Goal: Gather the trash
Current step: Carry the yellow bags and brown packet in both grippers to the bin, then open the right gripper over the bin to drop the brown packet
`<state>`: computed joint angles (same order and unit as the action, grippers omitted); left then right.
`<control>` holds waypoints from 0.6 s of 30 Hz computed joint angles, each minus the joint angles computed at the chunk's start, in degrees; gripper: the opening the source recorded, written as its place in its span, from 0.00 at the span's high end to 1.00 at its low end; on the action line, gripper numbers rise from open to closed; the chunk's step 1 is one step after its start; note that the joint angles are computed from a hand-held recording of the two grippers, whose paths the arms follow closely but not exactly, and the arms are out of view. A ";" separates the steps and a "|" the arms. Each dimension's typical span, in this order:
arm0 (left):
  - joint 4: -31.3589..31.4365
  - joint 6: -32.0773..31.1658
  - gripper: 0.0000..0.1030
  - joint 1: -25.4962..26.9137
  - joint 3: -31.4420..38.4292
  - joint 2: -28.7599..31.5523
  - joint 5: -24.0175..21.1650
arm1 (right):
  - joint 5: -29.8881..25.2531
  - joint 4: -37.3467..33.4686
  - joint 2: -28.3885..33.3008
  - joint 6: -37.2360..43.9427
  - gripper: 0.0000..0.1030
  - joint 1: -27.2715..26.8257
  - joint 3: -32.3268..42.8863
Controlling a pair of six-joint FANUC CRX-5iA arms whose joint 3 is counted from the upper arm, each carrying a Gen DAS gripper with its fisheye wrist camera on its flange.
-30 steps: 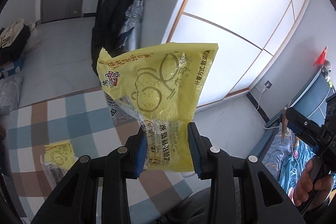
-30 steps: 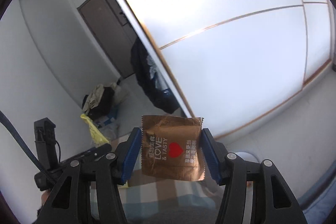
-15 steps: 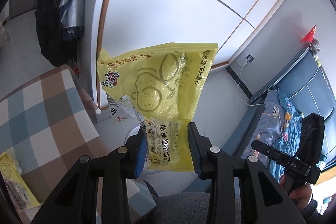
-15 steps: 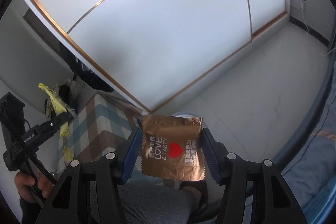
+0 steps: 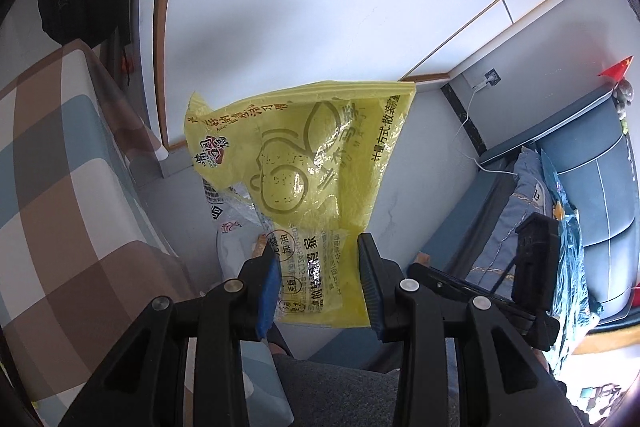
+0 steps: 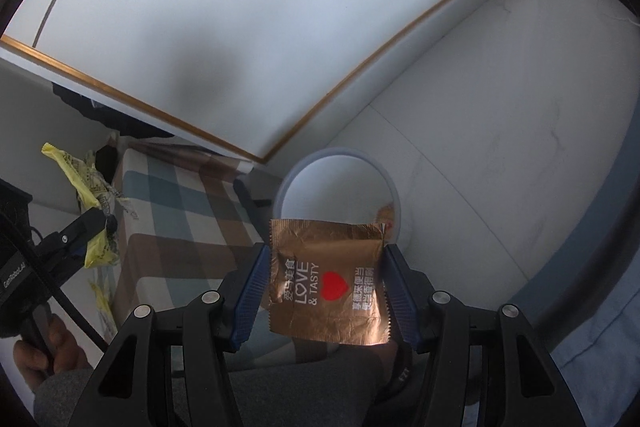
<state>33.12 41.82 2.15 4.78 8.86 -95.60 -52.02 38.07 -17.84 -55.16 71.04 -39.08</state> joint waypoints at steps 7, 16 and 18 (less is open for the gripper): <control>-2.59 2.24 0.70 -2.01 0.34 1.53 0.00 | 15.11 3.81 3.08 0.17 0.44 -8.68 -3.92; -5.12 5.49 0.70 -4.21 1.62 3.24 -0.17 | 21.92 19.47 1.60 -12.10 0.23 -14.01 -9.90; -5.80 6.14 0.70 -4.97 2.26 3.93 -0.50 | 20.55 20.43 0.91 -13.90 0.23 -13.48 -10.66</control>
